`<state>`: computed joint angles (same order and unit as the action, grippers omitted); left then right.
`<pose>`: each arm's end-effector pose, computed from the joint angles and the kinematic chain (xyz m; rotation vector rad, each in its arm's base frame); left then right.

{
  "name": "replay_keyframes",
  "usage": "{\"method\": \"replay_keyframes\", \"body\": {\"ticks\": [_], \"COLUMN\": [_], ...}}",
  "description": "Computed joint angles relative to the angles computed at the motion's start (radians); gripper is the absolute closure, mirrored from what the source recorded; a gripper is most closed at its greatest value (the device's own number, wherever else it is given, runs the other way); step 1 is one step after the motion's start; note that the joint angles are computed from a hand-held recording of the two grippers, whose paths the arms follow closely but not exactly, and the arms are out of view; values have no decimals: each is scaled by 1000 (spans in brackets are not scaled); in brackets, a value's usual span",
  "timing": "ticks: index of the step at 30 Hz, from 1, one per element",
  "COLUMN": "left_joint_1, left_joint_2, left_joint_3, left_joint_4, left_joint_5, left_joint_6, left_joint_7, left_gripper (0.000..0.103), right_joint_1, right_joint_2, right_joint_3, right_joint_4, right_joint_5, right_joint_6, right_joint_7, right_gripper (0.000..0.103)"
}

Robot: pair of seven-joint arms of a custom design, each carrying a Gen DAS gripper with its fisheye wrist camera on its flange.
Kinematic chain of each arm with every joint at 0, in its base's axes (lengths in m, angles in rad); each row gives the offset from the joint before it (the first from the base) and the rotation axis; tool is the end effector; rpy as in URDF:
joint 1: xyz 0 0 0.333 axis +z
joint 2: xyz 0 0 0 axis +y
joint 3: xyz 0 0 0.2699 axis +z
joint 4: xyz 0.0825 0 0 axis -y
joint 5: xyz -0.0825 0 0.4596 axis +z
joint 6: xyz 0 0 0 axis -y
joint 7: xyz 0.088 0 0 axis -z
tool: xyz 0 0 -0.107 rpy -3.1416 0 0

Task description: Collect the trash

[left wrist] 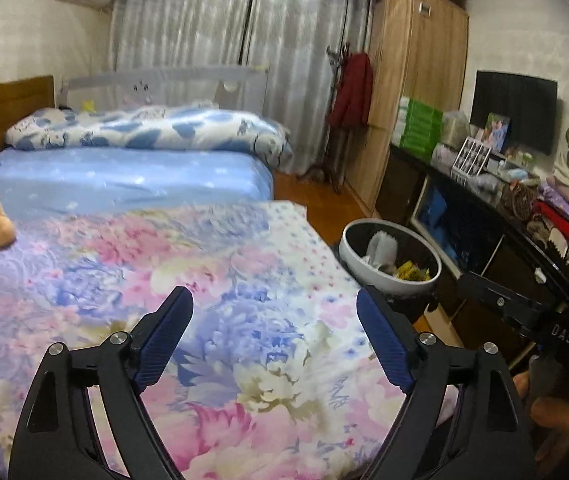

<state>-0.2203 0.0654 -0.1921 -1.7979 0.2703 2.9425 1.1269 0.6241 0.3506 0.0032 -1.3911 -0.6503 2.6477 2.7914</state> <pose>0.6345 -0.2930 0.5692 -1.4739 1.7913 -1.2146 0.6179 0.4675 0.5592 -1.3982 1.6466 -0.4930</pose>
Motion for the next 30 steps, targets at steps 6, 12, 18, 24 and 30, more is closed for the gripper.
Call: {"method": "replay_keyframes", "body": {"ticks": [6, 12, 18, 24, 30], "left_joint_1": [41, 74, 76, 81, 84], "left_joint_2": [-91, -112, -118, -138, -138], "left_joint_3": [18, -20, -26, -32, -32], "left_joint_4": [-50, -55, -75, -94, -100], "left_joint_5": [636, 957, 1047, 1102, 1077], "left_joint_6": [46, -72, -134, -162, -161], "left_joint_7": [-604, -903, -986, -1039, -1023], "left_gripper": [0, 0, 0, 0, 0], "right_joint_1": [80, 87, 109, 118, 116], "right_joint_2": [-16, 20, 44, 44, 44], "right_joint_3": [-47, -32, -49, -43, -40], "right_joint_4": [49, 87, 73, 66, 70], "right_joint_5": [-270, -428, -507, -563, -583], "right_joint_6": [-76, -148, -156, -165, -161], "right_joint_7": [101, 177, 280, 293, 306], "right_gripper": [0, 0, 0, 0, 0]}}
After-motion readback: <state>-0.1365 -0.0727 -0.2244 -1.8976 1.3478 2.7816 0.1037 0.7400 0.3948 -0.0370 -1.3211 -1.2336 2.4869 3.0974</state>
